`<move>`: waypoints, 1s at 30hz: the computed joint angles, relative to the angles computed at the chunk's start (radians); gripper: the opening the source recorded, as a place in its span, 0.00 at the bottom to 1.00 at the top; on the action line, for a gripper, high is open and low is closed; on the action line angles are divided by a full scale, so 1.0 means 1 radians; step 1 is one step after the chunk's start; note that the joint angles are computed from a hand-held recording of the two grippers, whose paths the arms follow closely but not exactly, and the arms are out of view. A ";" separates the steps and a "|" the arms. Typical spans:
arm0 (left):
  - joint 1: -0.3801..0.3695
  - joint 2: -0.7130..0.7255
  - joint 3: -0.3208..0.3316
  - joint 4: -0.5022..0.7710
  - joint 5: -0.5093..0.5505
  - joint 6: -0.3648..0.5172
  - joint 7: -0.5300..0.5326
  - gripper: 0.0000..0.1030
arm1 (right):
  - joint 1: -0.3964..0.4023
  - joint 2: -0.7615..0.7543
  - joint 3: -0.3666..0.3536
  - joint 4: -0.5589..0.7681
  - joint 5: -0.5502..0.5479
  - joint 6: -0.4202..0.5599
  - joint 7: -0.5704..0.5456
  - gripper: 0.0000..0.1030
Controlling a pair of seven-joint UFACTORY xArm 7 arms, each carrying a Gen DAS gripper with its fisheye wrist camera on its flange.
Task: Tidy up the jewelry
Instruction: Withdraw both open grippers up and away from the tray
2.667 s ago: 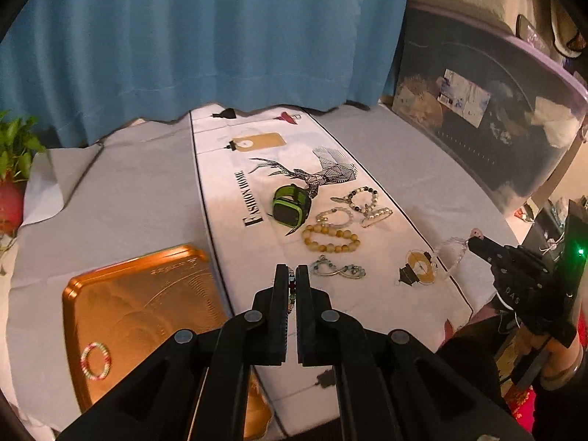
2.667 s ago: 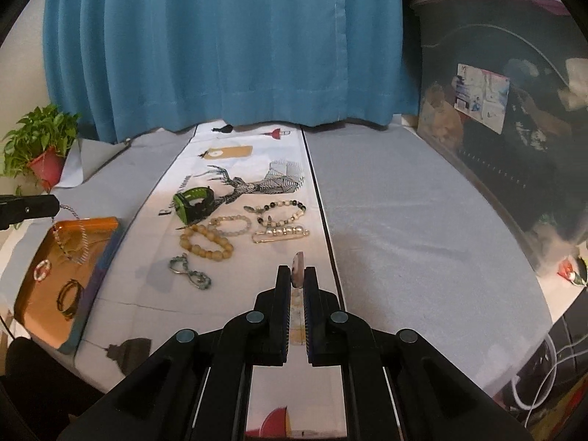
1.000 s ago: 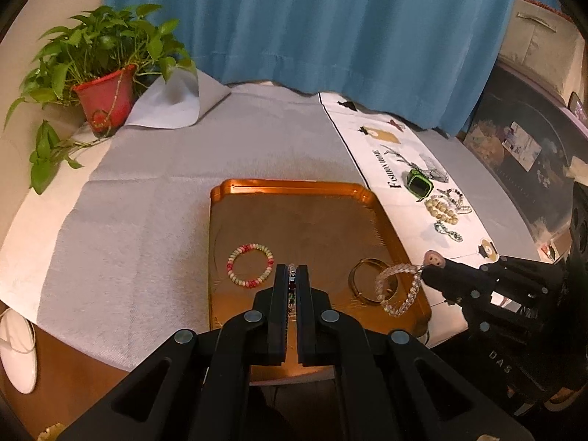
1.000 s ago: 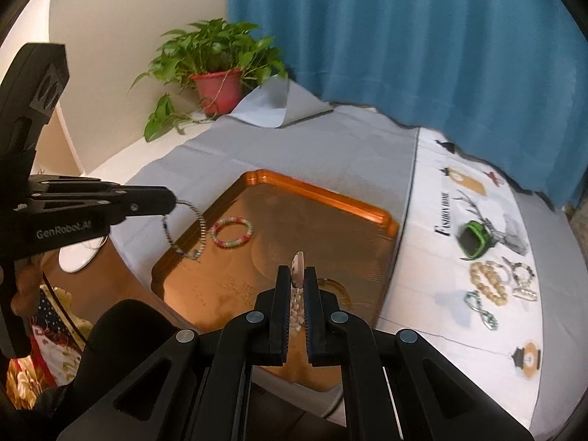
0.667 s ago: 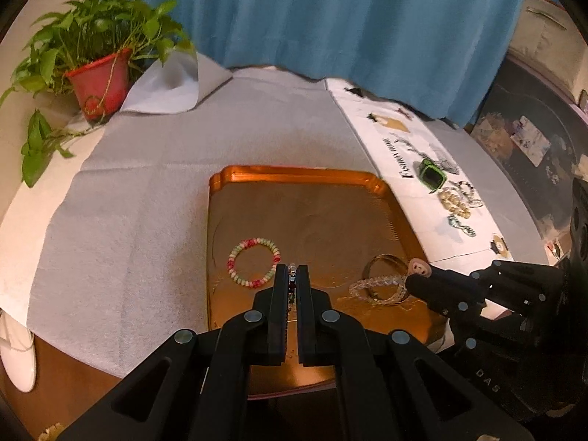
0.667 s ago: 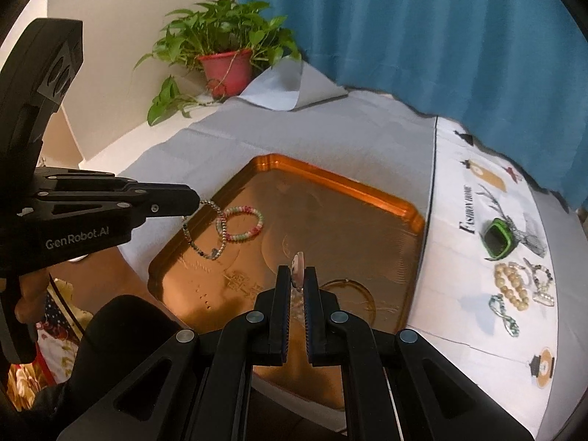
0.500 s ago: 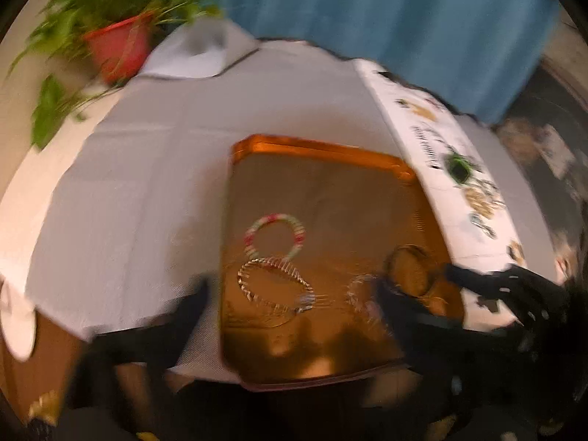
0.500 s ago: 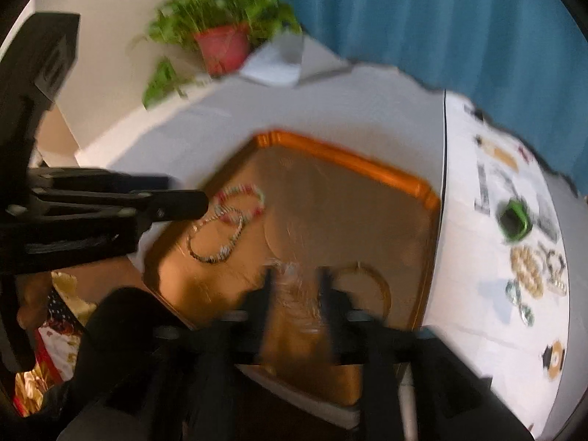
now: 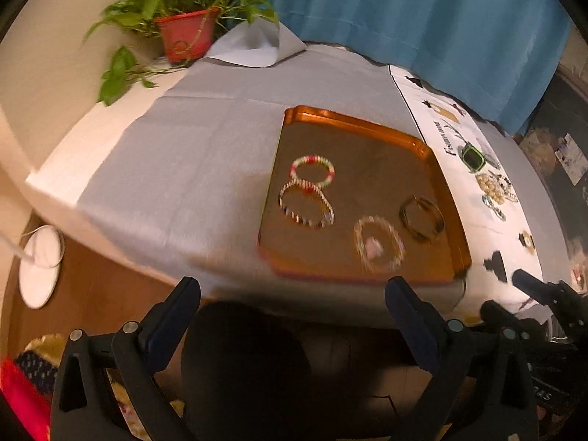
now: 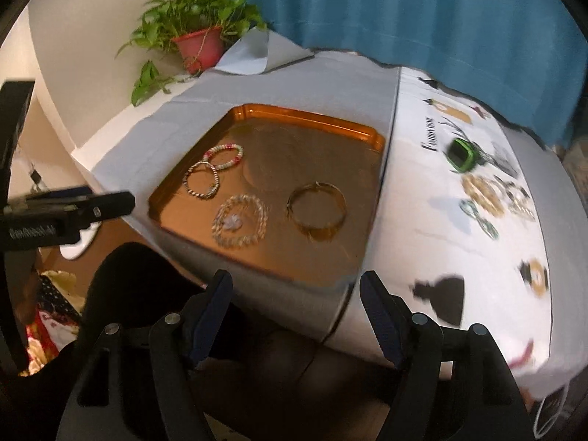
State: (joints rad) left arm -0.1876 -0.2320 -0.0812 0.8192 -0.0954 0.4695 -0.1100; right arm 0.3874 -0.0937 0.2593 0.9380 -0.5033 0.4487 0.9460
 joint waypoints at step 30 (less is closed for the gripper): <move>-0.067 -0.393 -0.152 -0.176 0.203 0.054 -0.145 0.97 | -0.096 -0.447 0.216 -0.242 0.038 0.054 0.109 0.71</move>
State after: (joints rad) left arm -0.2543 -0.6246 -0.2336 0.6434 0.1073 0.5236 -0.2546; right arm 0.2914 -0.5404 0.4752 0.6956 -0.4652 0.5028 1.0555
